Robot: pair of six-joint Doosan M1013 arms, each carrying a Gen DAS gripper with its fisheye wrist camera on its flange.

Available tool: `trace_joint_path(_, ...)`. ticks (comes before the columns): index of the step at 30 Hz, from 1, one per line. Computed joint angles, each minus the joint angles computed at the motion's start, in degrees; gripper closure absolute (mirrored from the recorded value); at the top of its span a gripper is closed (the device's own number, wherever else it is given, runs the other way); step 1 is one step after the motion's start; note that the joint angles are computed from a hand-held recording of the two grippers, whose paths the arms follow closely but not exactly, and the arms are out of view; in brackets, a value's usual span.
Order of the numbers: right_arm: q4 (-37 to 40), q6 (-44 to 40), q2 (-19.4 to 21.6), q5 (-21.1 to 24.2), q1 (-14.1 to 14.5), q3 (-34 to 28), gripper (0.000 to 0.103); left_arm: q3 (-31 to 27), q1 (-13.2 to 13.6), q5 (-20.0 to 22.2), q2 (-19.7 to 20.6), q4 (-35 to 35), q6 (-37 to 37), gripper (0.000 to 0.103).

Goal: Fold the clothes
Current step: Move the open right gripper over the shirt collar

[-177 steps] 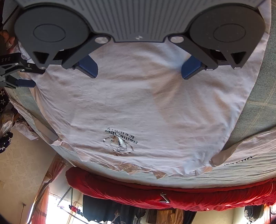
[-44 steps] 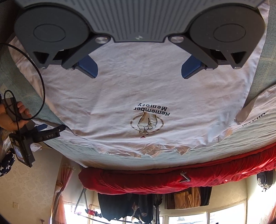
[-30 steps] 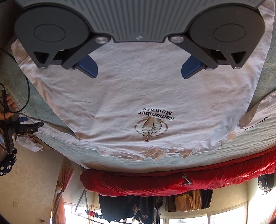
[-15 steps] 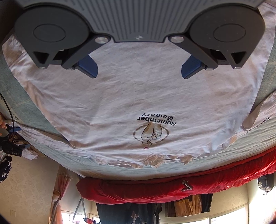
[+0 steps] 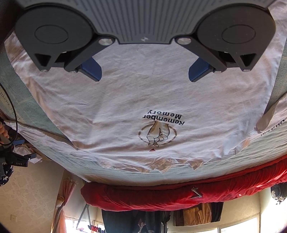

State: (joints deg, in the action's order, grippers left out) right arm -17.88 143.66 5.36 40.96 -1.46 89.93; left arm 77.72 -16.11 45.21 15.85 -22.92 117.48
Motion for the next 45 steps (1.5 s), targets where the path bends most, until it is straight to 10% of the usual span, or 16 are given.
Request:
trace_joint_path(8, 26.8, -25.6, 10.6, 0.7, 4.2, -15.1, 0.000, -1.5, 1.5, 0.7, 1.2, -1.8, -0.6, 0.001)
trace_joint_path(18, 10.3, -19.0, 26.1, 15.3, 10.2, -34.6, 0.000, -0.4, 3.4, -2.6, 1.7, -3.7, -0.8, 0.001)
trace_joint_path(28, 0.5, -15.9, 31.2, 18.9, 10.0, -42.1, 0.000, 0.0, 4.4, -3.3, 2.7, -6.0, 1.7, 0.001)
trace_joint_path(37, 16.1, -34.4, 32.1, 24.6, 12.5, -46.4, 0.000, 1.0, 4.3, -5.1, 2.4, -7.1, 4.0, 0.001)
trace_joint_path(45, 8.0, -30.3, 38.5, 23.7, 12.8, -54.0, 0.000, 1.2, 4.9, -4.8, 2.5, -9.8, 5.7, 0.001)
